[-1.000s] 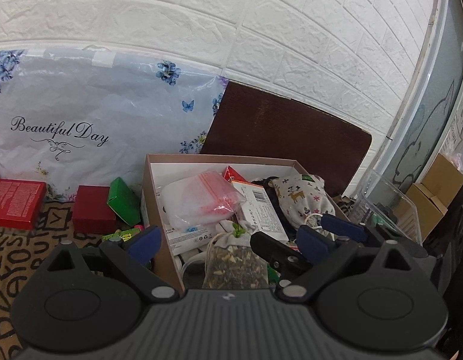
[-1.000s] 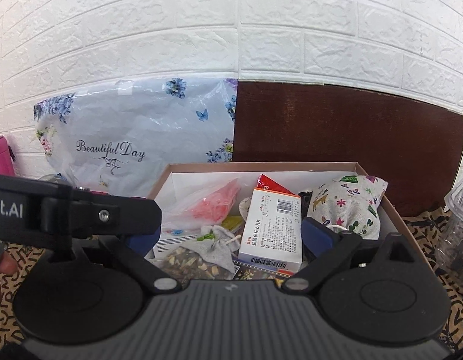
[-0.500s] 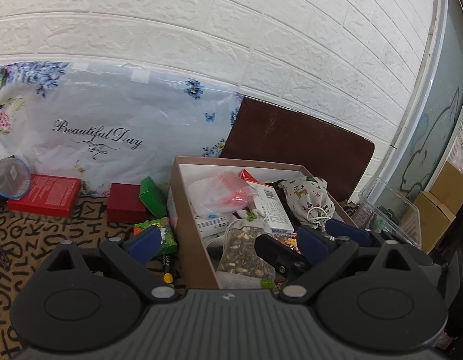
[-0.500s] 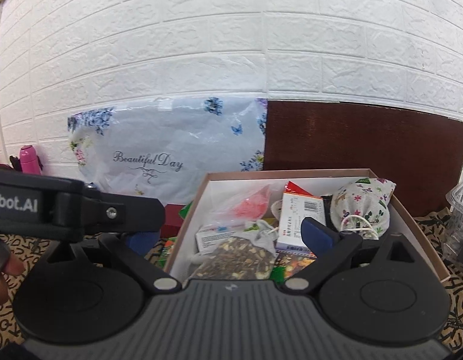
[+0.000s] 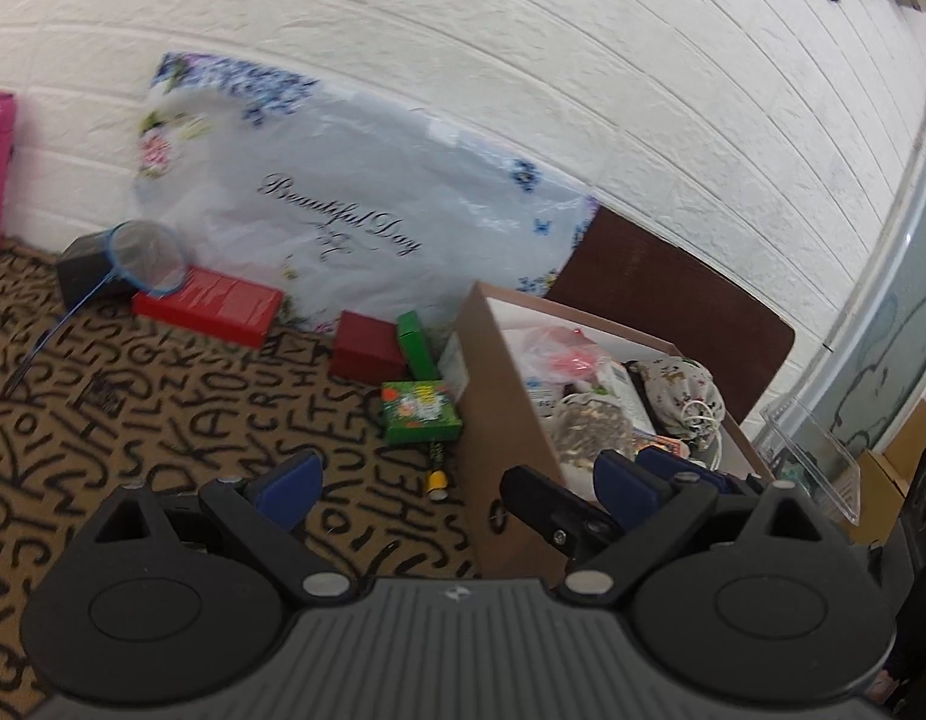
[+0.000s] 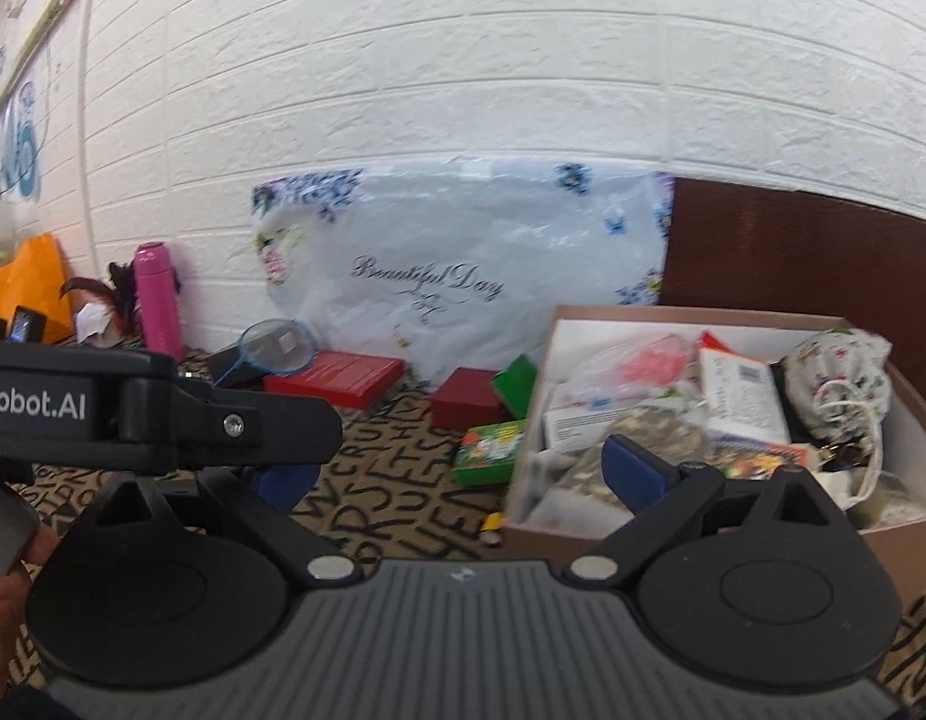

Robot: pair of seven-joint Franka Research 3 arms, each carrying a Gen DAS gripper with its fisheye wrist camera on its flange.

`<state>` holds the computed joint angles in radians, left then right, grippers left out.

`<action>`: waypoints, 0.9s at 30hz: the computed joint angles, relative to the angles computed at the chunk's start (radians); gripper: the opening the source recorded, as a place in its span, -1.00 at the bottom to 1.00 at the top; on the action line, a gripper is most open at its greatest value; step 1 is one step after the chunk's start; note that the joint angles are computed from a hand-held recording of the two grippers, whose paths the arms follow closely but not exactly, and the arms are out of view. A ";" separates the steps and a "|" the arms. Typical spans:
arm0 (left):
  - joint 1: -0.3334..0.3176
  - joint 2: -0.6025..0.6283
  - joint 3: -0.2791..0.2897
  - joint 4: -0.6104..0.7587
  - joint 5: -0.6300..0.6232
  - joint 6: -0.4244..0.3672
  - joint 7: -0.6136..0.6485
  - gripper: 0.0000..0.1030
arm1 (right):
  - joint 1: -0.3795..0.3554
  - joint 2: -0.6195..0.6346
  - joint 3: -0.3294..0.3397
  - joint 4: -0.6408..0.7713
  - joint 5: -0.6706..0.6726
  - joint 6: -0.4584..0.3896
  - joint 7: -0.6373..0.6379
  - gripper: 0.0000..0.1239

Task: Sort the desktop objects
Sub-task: 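Withdraw the left gripper and move it to the blue fly swatter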

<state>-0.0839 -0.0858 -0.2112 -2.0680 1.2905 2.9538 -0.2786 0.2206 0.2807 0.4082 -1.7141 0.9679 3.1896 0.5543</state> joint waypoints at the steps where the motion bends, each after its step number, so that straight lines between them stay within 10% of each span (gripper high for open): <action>1: 0.003 -0.014 0.002 -0.018 0.007 0.000 -0.022 0.94 | -0.011 0.002 0.021 0.000 0.014 -0.004 -0.021 0.58; 8: 0.049 -0.076 0.003 -0.106 0.046 -0.003 -0.089 0.94 | 0.046 0.029 0.015 0.020 0.014 -0.040 -0.056 0.58; 27: 0.207 -0.091 0.084 -0.190 0.179 -0.030 -0.205 0.93 | 0.289 0.313 -0.202 0.349 -0.512 -0.199 0.440 0.58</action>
<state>0.1229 -0.1771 -0.1272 -2.2583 1.4697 2.9237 -0.4832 0.5092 0.5933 0.2062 -1.3648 0.4564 2.9907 0.9941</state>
